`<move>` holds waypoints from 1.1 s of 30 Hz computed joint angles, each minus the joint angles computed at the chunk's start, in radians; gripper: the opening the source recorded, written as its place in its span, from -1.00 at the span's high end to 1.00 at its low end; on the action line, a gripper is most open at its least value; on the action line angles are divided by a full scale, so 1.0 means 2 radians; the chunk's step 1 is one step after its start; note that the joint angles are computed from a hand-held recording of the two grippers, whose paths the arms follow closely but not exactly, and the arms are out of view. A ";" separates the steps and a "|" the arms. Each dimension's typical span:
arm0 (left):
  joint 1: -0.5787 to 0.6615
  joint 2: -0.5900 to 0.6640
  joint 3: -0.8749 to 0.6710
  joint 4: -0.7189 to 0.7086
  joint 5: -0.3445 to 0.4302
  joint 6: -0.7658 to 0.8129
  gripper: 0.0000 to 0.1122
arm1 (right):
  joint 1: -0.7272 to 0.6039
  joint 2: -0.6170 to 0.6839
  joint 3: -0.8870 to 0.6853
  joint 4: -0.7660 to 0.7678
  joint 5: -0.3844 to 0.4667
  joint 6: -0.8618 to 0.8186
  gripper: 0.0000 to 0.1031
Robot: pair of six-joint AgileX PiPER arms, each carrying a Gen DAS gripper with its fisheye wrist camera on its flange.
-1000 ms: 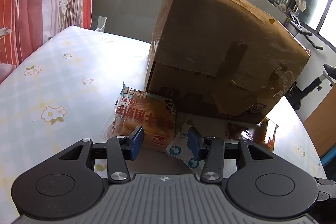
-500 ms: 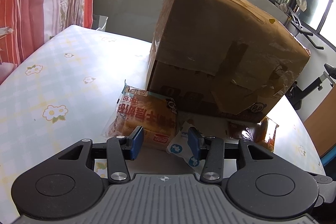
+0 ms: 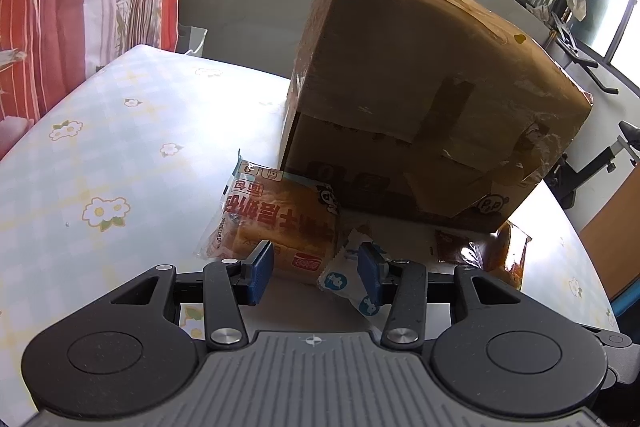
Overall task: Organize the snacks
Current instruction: 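Position the open right tool over the gold tofu snack packet while the left tool hovers by the bread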
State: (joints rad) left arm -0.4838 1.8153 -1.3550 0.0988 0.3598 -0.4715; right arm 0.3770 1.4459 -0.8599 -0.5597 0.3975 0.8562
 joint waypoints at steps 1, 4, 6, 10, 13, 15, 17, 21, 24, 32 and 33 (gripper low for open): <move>0.000 0.000 0.000 0.000 0.000 0.000 0.13 | -0.002 -0.002 0.002 -0.002 -0.005 0.002 0.24; 0.002 0.001 -0.001 -0.001 0.002 -0.002 0.13 | 0.003 -0.006 0.002 -0.011 -0.008 -0.004 0.41; 0.001 0.000 -0.001 0.001 0.003 -0.004 0.13 | 0.007 -0.003 -0.001 0.004 -0.006 -0.025 0.41; 0.001 -0.001 0.001 0.005 0.002 -0.008 0.13 | 0.017 -0.005 -0.010 -0.018 0.014 0.003 0.38; 0.001 0.000 0.001 0.004 0.002 -0.008 0.13 | 0.017 -0.008 -0.008 -0.017 0.016 0.010 0.28; 0.001 0.001 0.000 -0.001 0.004 -0.002 0.13 | 0.017 -0.004 -0.009 -0.023 0.022 0.020 0.13; 0.000 0.001 0.001 -0.002 0.003 0.000 0.13 | 0.009 0.000 -0.011 0.001 0.021 0.002 0.01; 0.001 0.002 0.001 0.002 0.004 -0.006 0.13 | 0.009 0.007 -0.013 0.022 0.017 -0.022 -0.04; 0.000 0.003 0.000 -0.002 0.006 -0.003 0.13 | 0.023 0.013 -0.013 -0.018 0.022 -0.002 -0.09; 0.000 0.003 -0.001 -0.001 0.006 -0.002 0.13 | 0.018 0.005 0.007 -0.023 -0.019 -0.033 0.20; 0.000 0.003 0.000 0.000 0.006 -0.003 0.13 | 0.017 0.005 0.007 -0.016 -0.021 -0.039 0.22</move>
